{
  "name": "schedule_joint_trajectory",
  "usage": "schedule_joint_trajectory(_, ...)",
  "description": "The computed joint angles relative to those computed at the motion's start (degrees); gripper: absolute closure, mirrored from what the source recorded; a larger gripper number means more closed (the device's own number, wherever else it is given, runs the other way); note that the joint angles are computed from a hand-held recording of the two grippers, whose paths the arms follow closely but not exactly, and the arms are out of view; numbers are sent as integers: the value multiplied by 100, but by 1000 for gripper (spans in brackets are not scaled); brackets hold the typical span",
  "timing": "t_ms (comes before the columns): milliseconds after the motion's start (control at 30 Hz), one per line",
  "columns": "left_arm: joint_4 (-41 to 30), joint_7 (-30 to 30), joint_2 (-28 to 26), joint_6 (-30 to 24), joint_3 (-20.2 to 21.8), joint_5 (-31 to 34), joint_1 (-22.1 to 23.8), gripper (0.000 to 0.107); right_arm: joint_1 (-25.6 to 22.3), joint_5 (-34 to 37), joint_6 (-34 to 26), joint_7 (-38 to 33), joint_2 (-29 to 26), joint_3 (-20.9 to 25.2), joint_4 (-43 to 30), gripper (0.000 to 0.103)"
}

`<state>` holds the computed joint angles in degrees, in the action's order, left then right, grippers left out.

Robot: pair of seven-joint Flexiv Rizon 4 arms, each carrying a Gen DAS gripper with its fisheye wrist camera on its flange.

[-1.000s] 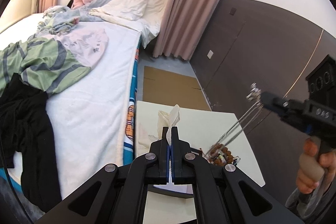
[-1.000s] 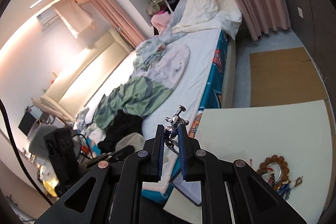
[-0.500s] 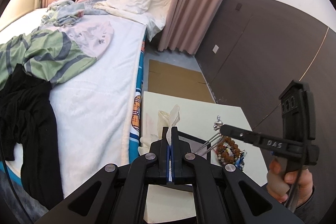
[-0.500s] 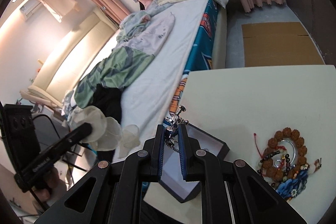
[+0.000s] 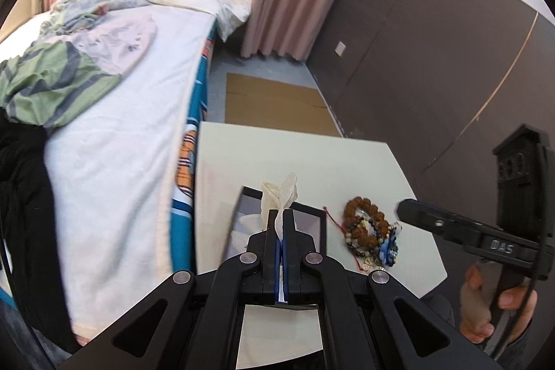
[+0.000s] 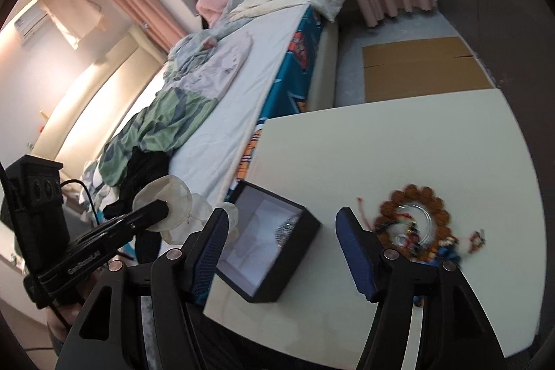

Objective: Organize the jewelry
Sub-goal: 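Lower the tissue into the black box with the left tool while the right tool drops the charm in, then open the left tool over the pile and grasp the blue knotted bracelet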

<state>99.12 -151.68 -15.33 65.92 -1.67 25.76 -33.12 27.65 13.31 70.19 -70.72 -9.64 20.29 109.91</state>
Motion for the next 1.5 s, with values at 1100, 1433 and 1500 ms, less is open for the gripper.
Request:
schedule_joint_trajectory(1100,-2481,2442,-2114,-1104,-316,-1678,-663,50,-593,458,335,649,1592,-738,2129,38)
schedule_joint_trajectory(1433,-3812,2911,-2972,-2278,-27,-1596,-1106,62,-655,470,306,747,1815,-876,2422,38)
schedule_joint_trajectory(1500,-4006,2939,-3104,-2520,14,-1573,-1153,76,-648,491,303,741,1808,-890,2428,38)
